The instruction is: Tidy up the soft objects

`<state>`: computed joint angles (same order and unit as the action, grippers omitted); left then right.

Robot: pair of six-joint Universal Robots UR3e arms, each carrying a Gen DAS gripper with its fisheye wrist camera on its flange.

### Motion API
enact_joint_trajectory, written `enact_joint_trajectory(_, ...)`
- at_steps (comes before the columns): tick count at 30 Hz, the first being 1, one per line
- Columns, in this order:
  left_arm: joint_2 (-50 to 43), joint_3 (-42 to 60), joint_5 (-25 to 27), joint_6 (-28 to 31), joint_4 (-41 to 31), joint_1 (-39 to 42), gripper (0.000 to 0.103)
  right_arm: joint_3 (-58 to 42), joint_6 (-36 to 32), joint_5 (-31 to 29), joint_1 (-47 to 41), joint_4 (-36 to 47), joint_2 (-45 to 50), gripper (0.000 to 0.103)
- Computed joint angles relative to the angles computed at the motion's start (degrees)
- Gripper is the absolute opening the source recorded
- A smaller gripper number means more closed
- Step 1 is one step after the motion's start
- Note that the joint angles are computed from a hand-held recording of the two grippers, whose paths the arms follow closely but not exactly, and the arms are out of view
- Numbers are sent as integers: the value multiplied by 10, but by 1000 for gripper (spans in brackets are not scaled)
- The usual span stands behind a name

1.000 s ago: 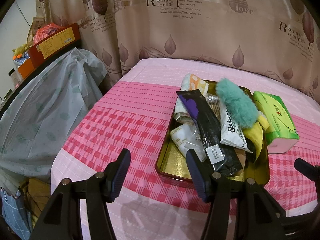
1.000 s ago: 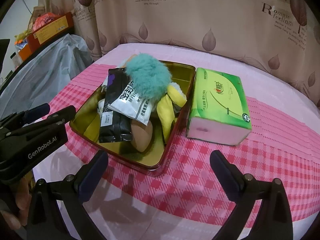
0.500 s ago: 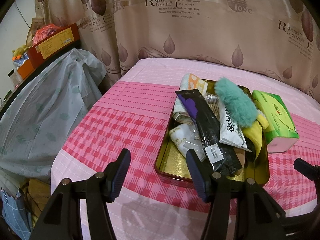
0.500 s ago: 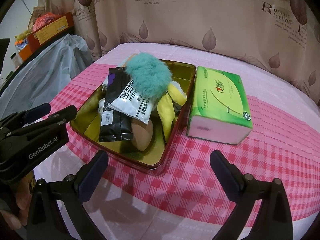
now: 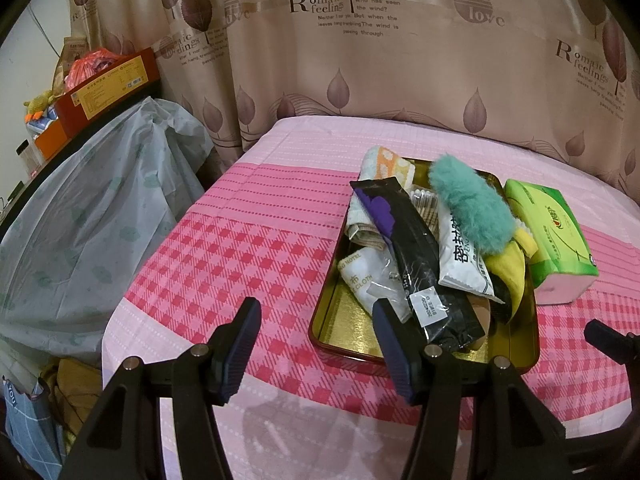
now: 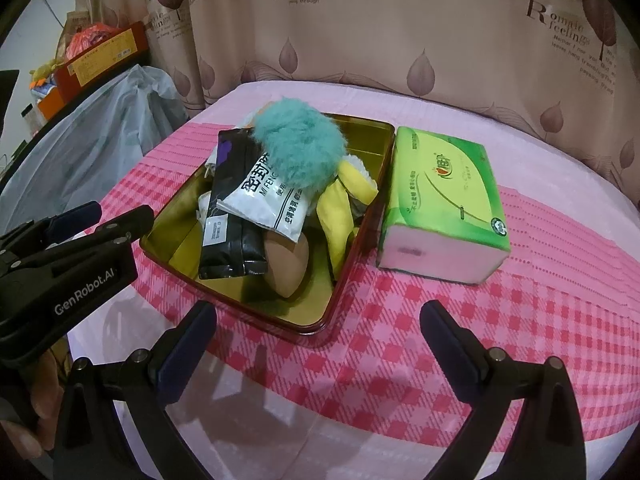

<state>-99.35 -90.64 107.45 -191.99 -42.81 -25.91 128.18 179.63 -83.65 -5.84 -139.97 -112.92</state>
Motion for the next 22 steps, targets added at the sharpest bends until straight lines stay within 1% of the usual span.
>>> enact_joint_trajectory(13, 7, -7, -14, 8, 10, 2, 59, 2, 5, -4, 6, -2, 1, 100)
enact_joint_trajectory(22, 7, -7, -14, 11, 11, 3, 59, 5, 14, -9, 19, -8, 1, 100)
